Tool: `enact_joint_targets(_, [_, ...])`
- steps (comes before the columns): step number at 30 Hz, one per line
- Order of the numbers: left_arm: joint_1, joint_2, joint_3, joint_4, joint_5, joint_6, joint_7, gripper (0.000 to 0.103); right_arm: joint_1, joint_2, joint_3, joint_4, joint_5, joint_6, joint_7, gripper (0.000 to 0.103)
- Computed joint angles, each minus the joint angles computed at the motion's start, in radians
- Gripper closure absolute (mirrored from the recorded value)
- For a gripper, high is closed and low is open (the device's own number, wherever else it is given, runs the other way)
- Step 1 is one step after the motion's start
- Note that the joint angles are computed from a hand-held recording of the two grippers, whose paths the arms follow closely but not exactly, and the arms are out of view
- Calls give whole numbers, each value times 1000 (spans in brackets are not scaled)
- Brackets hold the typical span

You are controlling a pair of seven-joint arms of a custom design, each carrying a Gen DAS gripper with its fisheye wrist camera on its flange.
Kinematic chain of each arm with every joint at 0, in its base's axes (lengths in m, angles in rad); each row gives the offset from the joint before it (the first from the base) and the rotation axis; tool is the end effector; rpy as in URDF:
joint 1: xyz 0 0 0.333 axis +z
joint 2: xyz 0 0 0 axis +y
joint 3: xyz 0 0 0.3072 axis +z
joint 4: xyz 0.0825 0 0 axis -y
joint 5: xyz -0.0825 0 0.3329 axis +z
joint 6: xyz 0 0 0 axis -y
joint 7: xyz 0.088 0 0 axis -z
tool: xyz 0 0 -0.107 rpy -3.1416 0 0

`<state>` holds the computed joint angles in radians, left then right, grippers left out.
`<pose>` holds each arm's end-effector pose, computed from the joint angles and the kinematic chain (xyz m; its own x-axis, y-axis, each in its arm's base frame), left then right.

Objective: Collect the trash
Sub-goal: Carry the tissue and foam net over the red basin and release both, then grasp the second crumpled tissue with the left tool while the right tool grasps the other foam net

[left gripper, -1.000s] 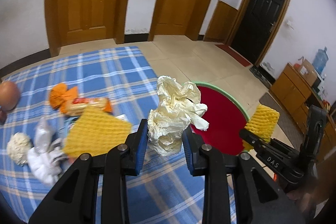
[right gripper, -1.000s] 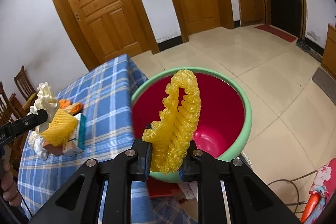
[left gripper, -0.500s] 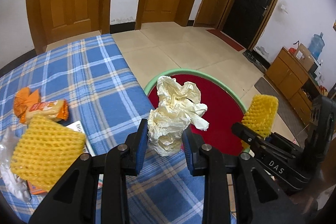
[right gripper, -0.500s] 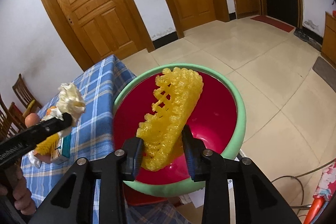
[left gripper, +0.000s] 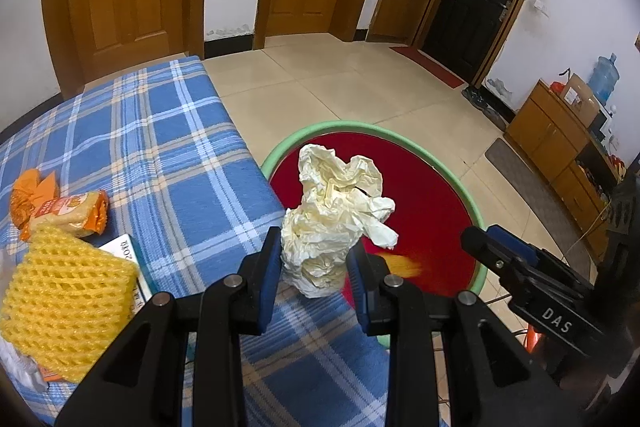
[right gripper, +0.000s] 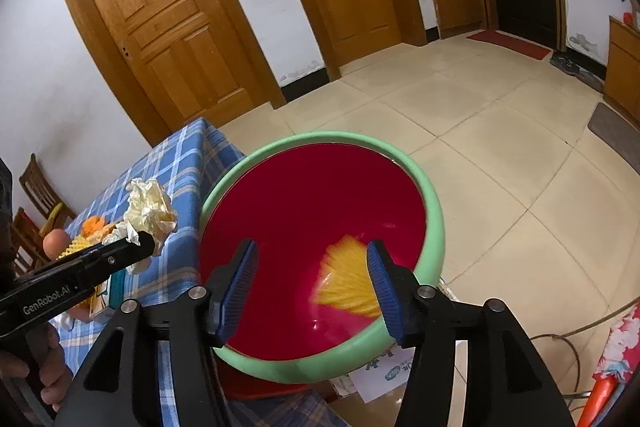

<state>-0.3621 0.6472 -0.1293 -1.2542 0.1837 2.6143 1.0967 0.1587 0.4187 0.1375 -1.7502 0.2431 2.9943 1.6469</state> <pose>0.6543 -0.3206 0.4774 -0.1598 -0.9639 0.2129 -0.7803 -0.0088 -0.6254 0.6388 0.1619 0.4524 0.0850 -0.9484 -0.3056 -0.7193 0.1538 -0.6774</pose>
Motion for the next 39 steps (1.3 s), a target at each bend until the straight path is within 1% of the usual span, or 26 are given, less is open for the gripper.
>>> enact_joint_targets(4, [-1,31,-9,47,-10,-17,19,71,5,-15,-11,-23,3,18,22,41])
enact_joint_targets(6, [-1,35,-10,53,-15,-13,22,59,6,-19,-14,-28,1,22,32,41])
enact_joint_targets(7, [-2,36,-8,53,-16,-9,22,57,6,-22,-15,-32,0,25,36,40])
enact_joint_targets(9, [-4,29,-4,40,-14,7,17,47,5,-26,-16,-39,-1,28,42,40])
enact_joint_targets(10, [-7,25,0,34,-11,12,13,45,7,-28,-18,-42,-3,30,46,39])
enact_joint_targets(14, [-13,4,14,7,4,20,-13,44,2,-36,-16,-54,-5,36,54,39])
enact_joint_targets(17, [-14,-19,22,-25,15,31,-41,41,3,-42,-17,-61,-9,37,59,38])
enact_joint_targets(22, [-13,-71,35,-101,43,58,-89,38,1,-57,-9,-76,-8,43,54,36])
enact_joint_targets(27, [-10,-149,49,-215,81,104,-155,37,-3,-79,7,-96,3,52,40,32])
enact_joint_targets(31, [-2,-214,58,-300,115,127,-211,37,2,-91,18,-104,12,56,29,28])
enact_joint_targets(35, [4,-276,71,-383,168,148,-282,37,-7,-101,46,-108,39,53,-4,28])
enact_joint_targets(39, [18,-338,78,-459,229,167,-353,37,11,-110,49,-110,50,48,-20,28])
